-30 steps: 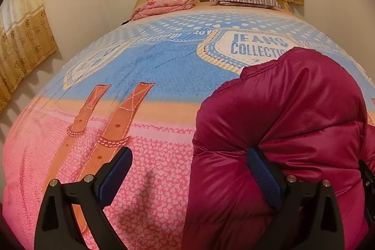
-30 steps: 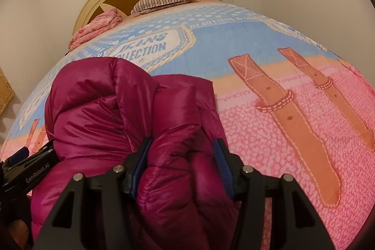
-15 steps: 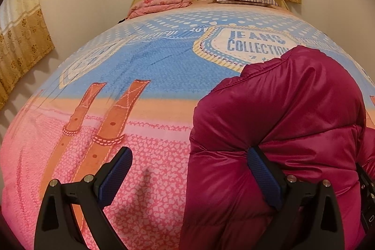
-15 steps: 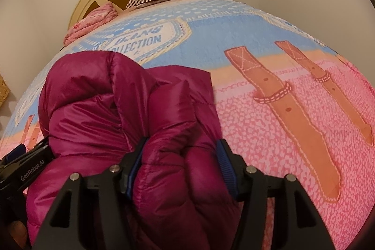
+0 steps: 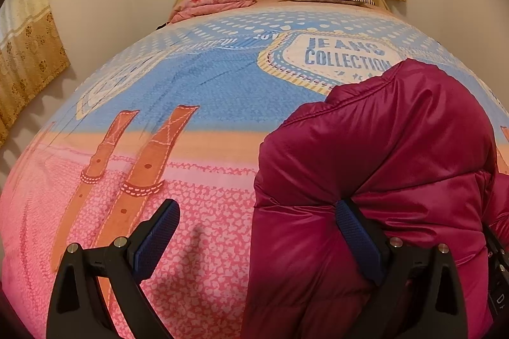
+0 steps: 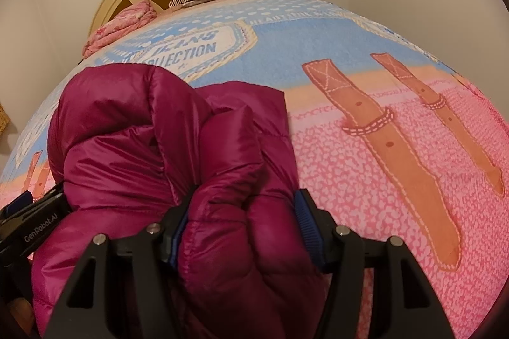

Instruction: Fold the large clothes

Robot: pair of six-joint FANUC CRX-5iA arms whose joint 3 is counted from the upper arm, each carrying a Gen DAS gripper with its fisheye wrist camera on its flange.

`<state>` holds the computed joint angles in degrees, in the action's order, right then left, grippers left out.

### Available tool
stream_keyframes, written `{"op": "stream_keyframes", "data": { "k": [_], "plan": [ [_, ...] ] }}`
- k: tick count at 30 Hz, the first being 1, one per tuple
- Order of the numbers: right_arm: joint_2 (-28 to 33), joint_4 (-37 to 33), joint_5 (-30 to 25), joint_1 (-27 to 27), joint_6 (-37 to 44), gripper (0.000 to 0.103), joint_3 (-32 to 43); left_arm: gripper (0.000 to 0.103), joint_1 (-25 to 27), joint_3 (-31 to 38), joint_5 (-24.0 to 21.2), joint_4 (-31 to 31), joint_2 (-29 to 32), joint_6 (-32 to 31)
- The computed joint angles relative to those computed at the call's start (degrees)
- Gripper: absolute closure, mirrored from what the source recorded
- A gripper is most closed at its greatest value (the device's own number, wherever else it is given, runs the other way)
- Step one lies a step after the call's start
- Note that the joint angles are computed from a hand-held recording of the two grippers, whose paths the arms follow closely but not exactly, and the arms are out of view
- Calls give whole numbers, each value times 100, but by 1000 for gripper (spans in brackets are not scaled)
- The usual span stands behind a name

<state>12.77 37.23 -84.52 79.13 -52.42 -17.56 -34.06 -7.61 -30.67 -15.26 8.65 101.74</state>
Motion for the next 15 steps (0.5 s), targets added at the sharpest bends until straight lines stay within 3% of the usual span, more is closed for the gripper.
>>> {"op": "stream_keyframes", "data": {
  "k": [15],
  "plan": [
    [35,-93,-35,-31,121,41,73,4,29,-15,17,99,14,-118]
  ]
}}
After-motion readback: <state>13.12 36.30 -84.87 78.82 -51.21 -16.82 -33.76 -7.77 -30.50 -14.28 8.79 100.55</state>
